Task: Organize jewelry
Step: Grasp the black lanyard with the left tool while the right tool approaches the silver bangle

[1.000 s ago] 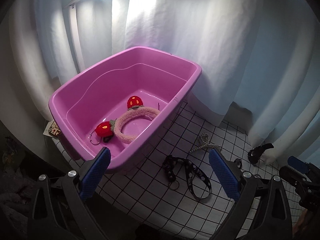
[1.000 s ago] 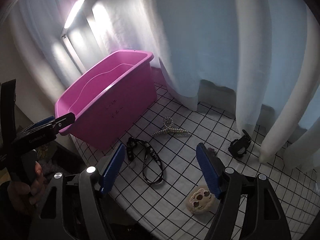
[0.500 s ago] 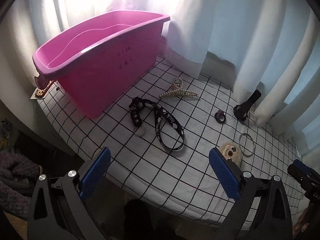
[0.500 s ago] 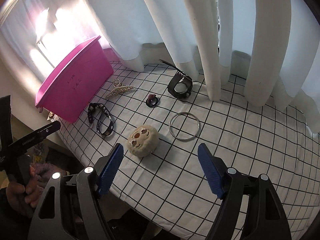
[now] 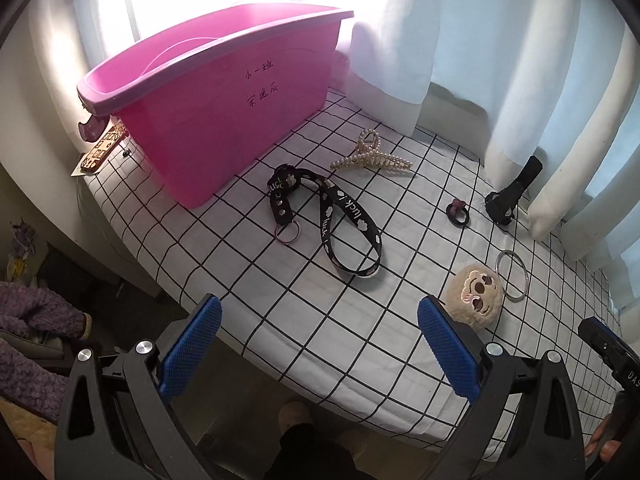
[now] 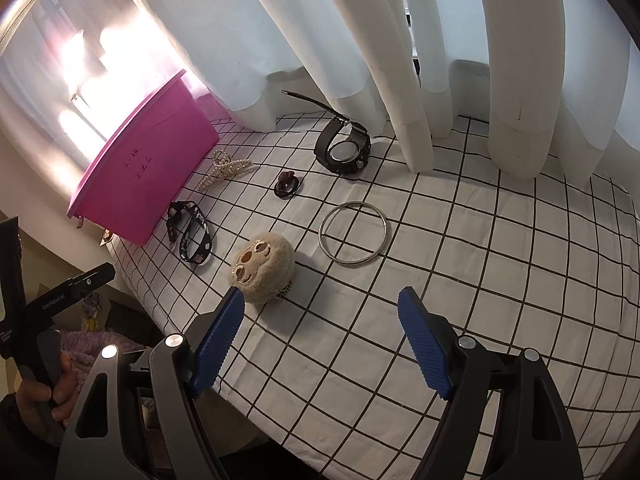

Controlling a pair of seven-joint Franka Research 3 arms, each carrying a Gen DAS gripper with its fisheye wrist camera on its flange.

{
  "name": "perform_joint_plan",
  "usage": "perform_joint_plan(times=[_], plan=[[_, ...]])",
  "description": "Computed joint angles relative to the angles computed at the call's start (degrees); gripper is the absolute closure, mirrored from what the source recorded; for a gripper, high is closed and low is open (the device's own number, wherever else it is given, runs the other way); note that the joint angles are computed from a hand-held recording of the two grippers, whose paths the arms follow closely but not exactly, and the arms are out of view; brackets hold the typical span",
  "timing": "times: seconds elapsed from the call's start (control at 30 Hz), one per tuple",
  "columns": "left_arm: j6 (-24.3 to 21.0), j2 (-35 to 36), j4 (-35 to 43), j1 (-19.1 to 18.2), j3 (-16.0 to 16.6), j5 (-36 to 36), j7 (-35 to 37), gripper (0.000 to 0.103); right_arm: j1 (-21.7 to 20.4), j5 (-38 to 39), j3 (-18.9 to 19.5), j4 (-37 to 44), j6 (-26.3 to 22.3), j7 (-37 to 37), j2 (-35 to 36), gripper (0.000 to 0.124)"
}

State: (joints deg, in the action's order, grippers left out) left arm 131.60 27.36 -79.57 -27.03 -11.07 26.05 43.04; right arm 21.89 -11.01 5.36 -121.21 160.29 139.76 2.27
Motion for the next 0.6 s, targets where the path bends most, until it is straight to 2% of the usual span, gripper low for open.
perform_joint_plan(times=[0.1, 0.17, 0.3, 0.37, 0.53, 0.6], plan=[[0.4, 2.6, 2.2, 0.8, -0.3, -0.8, 3.1, 0.006, 0.5, -4.0, -0.7, 3.0, -3.0, 4.7, 2.3, 0.046], [1.2, 4.9, 4.1, 1.3, -0.5, -1.9, 5.5, 0.006, 1.2, -5.9, -1.3, 4.5, -4.2, 6.5, 3.9, 0.045], [3.1, 9.1, 7.6, 1.4, -0.2, -3.3, 9.0, 0.006, 3.1, -10.2, -2.6, 8.6, -9.5, 9.3, 7.5, 0.045], [4.2, 11.1, 9.3, 1.1, 0.4, -3.4, 10.2, 0.006, 4.1, -12.6, -3.5, 9.5, -9.4, 11.1, 9.0, 0.045], [4.8, 15.2, 13.6, 0.2, 1.9, -4.3, 9.8, 0.006, 5.2, -12.6, -4.8, 11.6, -8.9, 10.6, 12.6, 0.045], [6.9, 15.5, 13.0, 0.0, 2.6, -4.0, 8.5, 0.006, 6.8, -15.9, -6.4, 12.4, -8.8, 12.2, 13.5, 0.045]])
